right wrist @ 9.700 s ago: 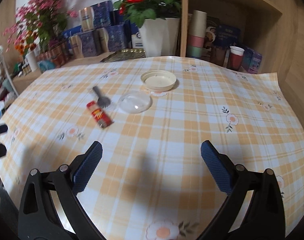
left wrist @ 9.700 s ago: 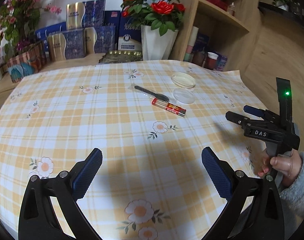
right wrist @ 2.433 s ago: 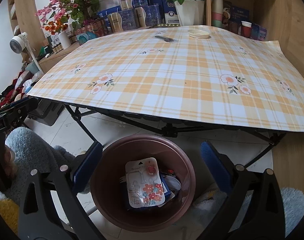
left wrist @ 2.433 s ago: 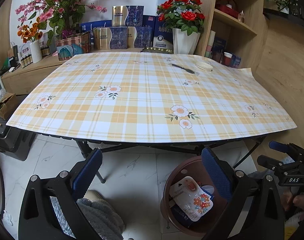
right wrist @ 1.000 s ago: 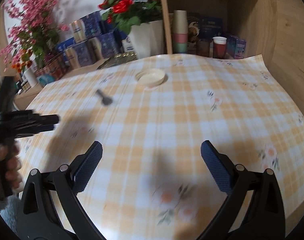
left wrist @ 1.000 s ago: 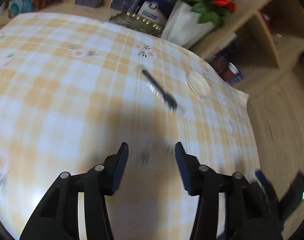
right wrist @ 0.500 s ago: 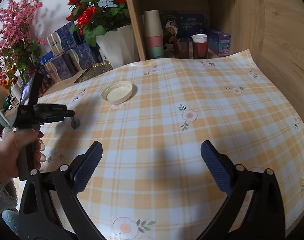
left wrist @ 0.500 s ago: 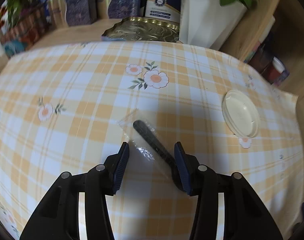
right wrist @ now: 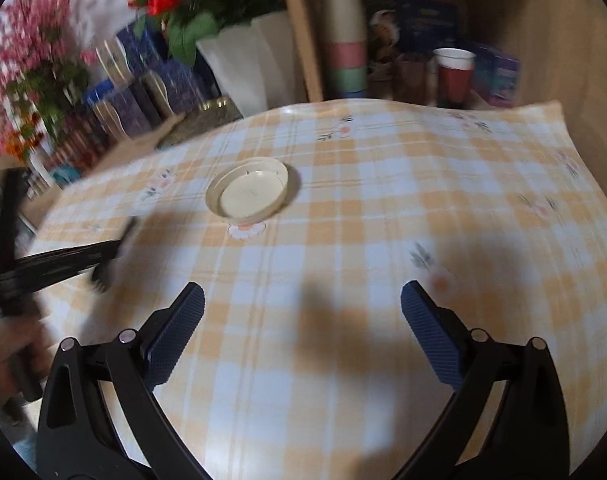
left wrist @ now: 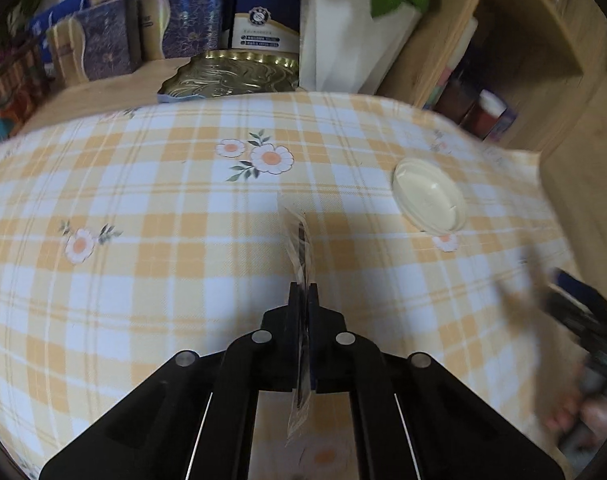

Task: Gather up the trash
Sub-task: 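Grasp the cream plastic lid with the right tool, then drop the wrapped fork into the bin with the left tool while the right tool drops the cream lid in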

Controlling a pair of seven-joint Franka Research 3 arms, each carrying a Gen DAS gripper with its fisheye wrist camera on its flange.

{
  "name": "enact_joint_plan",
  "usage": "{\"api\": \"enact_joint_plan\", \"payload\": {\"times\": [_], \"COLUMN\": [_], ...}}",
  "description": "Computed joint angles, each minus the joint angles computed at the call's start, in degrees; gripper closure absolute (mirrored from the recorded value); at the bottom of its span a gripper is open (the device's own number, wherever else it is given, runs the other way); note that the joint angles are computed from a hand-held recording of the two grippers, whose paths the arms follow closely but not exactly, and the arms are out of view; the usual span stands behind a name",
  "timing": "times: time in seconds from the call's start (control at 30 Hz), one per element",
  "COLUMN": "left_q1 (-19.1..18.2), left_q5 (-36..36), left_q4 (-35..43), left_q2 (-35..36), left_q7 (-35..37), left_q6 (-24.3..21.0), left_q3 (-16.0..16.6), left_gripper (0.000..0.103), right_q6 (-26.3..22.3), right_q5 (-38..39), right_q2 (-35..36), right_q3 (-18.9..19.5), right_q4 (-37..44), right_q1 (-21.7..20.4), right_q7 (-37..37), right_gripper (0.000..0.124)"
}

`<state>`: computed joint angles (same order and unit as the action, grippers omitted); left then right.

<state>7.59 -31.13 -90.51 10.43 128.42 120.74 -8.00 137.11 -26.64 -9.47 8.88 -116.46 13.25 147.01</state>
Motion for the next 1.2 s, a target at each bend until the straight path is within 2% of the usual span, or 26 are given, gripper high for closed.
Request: {"api": "enact_joint_plan", "payload": {"times": [0.17,0.4,0.6,0.63,0.67,0.77,0.93,1.1,1.2], "left_q1": [3.9,8.2,10.3,10.5,10.8,11.6,12.2,12.5,12.2], "left_q5": [-8.0,-15.9,-17.2,-17.2,-17.3,-17.9,-18.1,-18.7,-17.9], "left_q4": [0.5,-1.4,-3.7,-3.9,-4.0,-4.6,-7.3,-11.1,-14.0], "left_q2": [-1.5,-4.3,-6.3,-6.6,-6.7,-7.6,-10.4,-14.8,-18.6], "left_q7": [1.8,1.2,2.5,2.6,2.7,3.9,6.0,7.9,10.9], "left_q6": [-5.4,-11.5,-13.6,-13.8,-14.1,-15.7,-18.0,-22.3,-24.7], "left_q3": [1.6,5.1,7.7,8.0,8.3,9.2,10.6,13.0,14.8], "left_gripper": [0.1,0.1,0.1,0.1,0.1,0.1,0.1,0.1,0.1], "right_q6": [-6.6,-19.1,-20.8,-20.4,-19.6,-13.9,-6.4,-0.1,0.0], "right_q5": [2.8,6.7,6.6,6.4,5.6,6.3,3.3,0.3,-3.5], "right_q2": [12.9,27.8,32.0,31.7,31.1,27.2,18.2,6.4,-1.5], "right_q3": [-2.0,-7.0,-10.5,-10.8,-11.2,-10.8,-8.7,-4.0,0.7], "right_q4": [14.5,34.5,40.3,39.9,39.0,33.4,22.5,9.8,2.8], "right_q1": [2.4,7.3,9.9,10.2,10.6,10.5,11.3,10.6,10.2], "right_q7": [-6.0,-5.2,-3.6,-3.2,-2.2,0.0,3.2,10.1,15.2], "right_gripper": [0.027,0.027,0.027,0.028,0.037,0.038,0.038,0.038,0.038]}}
